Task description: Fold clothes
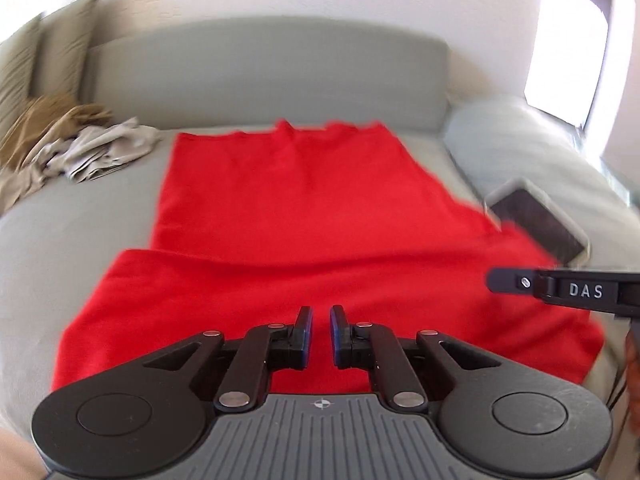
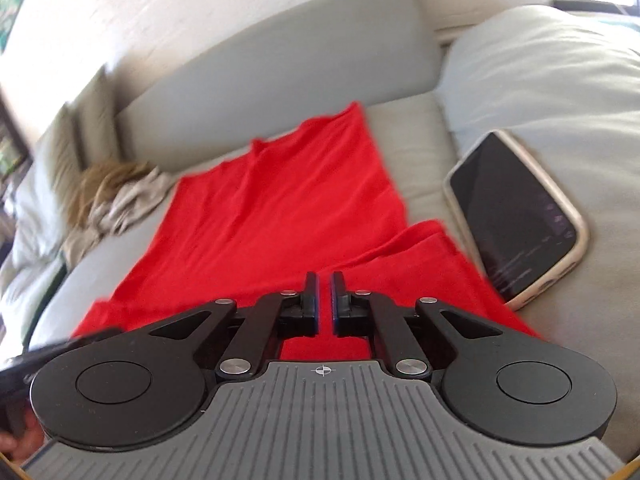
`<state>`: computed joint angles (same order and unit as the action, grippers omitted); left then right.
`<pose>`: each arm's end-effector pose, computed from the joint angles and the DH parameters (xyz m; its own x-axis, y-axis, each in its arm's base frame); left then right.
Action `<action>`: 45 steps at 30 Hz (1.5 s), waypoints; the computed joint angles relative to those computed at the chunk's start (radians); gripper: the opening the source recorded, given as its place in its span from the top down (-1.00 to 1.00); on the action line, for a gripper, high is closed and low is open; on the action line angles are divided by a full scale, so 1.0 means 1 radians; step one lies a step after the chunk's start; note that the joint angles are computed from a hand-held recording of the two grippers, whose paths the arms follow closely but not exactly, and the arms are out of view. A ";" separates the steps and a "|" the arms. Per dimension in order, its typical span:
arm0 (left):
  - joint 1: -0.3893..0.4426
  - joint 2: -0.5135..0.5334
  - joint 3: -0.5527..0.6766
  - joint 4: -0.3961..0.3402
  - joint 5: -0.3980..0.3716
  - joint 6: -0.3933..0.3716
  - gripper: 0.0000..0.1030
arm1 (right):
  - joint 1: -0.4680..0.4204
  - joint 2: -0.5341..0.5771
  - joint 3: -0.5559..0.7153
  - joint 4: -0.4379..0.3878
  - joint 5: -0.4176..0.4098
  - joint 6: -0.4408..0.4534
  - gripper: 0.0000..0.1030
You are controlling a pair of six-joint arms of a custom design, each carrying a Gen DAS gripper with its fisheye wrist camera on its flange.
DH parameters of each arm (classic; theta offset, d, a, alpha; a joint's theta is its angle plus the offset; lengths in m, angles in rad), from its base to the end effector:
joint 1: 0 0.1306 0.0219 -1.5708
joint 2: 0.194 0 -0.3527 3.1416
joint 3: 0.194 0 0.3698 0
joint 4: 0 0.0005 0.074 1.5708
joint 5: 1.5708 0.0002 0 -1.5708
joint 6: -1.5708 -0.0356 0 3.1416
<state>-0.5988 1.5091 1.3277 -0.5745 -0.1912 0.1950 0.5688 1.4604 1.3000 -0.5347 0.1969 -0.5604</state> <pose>0.4259 -0.2830 0.3386 -0.6410 0.2071 -0.7391 0.3211 0.9470 -0.0131 0.4252 0.2630 0.3531 -0.6706 0.1900 -0.7171 -0.0534 0.9518 0.3021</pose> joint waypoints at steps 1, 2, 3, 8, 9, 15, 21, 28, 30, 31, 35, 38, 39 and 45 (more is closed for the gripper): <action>-0.008 0.004 0.001 -0.019 -0.007 -0.013 0.82 | 0.018 0.016 0.022 -0.042 -0.001 0.038 0.76; -0.014 -0.007 -0.008 -0.021 -0.016 -0.032 0.82 | 0.035 0.029 0.041 -0.084 0.012 0.071 0.76; -0.020 -0.018 -0.015 -0.027 -0.023 -0.050 0.83 | 0.051 0.042 0.060 -0.127 0.030 0.101 0.75; -0.030 -0.074 0.018 -0.275 0.015 -0.034 0.79 | 0.091 0.020 0.127 -0.367 0.039 0.102 0.70; -0.027 -0.086 0.023 -0.326 0.049 -0.012 0.72 | 0.096 0.011 0.135 -0.414 0.036 0.083 0.70; -0.039 -0.185 -0.094 -0.156 0.058 0.060 0.72 | 0.115 -0.084 0.080 -0.403 0.031 0.007 0.37; -0.049 -0.114 -0.054 -0.222 0.068 0.031 0.75 | 0.108 -0.051 0.066 -0.359 0.001 -0.037 0.37; -0.006 -0.180 -0.061 -0.294 0.223 0.051 0.67 | 0.118 -0.107 0.056 -0.428 -0.073 -0.060 0.34; 0.012 -0.209 -0.060 -0.264 0.225 0.090 0.65 | 0.104 -0.162 0.025 -0.363 -0.063 -0.102 0.22; 0.027 -0.220 -0.055 -0.252 0.237 0.112 0.63 | 0.097 -0.187 0.014 -0.330 -0.044 -0.122 0.03; 0.082 -0.255 -0.032 -0.199 0.273 0.184 0.55 | 0.067 -0.269 -0.013 -0.188 0.046 -0.189 -0.08; 0.110 -0.257 -0.009 -0.156 0.266 0.212 0.43 | 0.050 -0.307 -0.019 -0.062 0.147 -0.191 -0.60; 0.118 -0.251 0.003 -0.146 0.259 0.217 0.38 | 0.045 -0.313 -0.018 -0.018 0.178 -0.174 -0.65; 0.198 -0.175 0.114 -0.144 0.280 0.278 0.36 | -0.006 -0.226 0.121 0.059 0.252 -0.045 -0.64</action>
<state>-0.4013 1.3341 1.4420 -0.7190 0.0891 0.4731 0.5628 1.2342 1.4212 -0.4756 0.4489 -0.6057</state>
